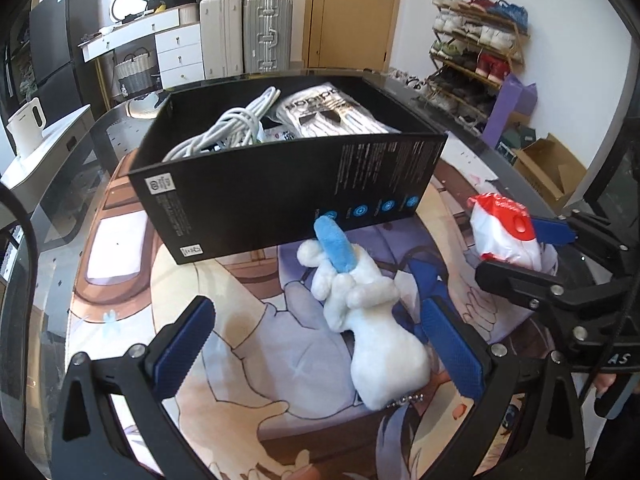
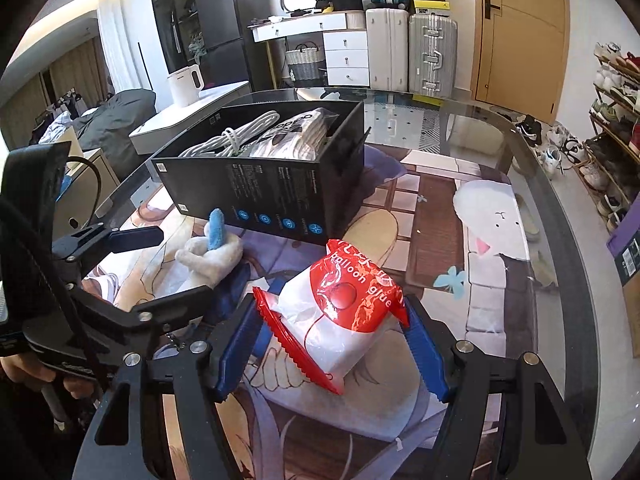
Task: Organize soft objects
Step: 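Grasp the white plush toy with the left gripper while the right holds the red bag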
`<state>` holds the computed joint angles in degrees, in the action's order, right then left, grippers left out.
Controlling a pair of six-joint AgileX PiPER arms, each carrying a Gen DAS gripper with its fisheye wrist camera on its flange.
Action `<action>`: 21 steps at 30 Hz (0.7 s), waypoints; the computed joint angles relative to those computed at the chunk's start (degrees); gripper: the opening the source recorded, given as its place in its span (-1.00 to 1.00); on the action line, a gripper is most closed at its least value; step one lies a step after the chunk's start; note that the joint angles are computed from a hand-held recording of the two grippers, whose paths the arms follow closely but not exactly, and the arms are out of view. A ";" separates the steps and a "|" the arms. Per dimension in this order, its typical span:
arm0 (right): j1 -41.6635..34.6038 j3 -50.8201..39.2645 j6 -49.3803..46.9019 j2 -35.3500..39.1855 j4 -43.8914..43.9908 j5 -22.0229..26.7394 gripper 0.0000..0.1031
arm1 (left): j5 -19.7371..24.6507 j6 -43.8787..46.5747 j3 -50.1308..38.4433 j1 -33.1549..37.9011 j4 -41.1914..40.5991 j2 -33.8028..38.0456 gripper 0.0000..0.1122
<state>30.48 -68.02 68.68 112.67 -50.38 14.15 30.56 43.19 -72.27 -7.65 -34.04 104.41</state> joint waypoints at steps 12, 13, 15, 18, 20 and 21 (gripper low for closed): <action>0.16 -1.08 -5.34 0.94 4.72 -0.19 0.38 | 1.17 -2.91 -1.06 -1.37 3.52 1.01 0.67; 0.23 -1.08 -4.92 0.93 4.29 -0.11 0.38 | 0.97 -2.57 -0.84 -1.50 3.49 0.83 0.65; 0.19 -1.05 -4.91 0.94 4.29 -0.25 0.38 | 0.69 -0.85 -0.29 -1.39 2.27 0.52 0.53; 0.19 -1.05 -4.91 0.94 4.28 -0.23 0.38 | 0.17 2.51 0.71 -1.19 -0.17 -0.15 0.26; 0.21 -1.07 -4.92 0.94 4.28 -0.19 0.38 | 0.00 5.57 1.47 -0.86 -2.27 -0.67 0.06; 0.23 -1.00 -4.60 0.92 3.95 -0.21 0.38 | -0.18 6.66 1.94 -0.73 -3.00 -0.98 -0.12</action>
<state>30.71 -69.02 64.08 113.60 -46.42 13.94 30.38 49.86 -70.34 -8.38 -37.04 103.43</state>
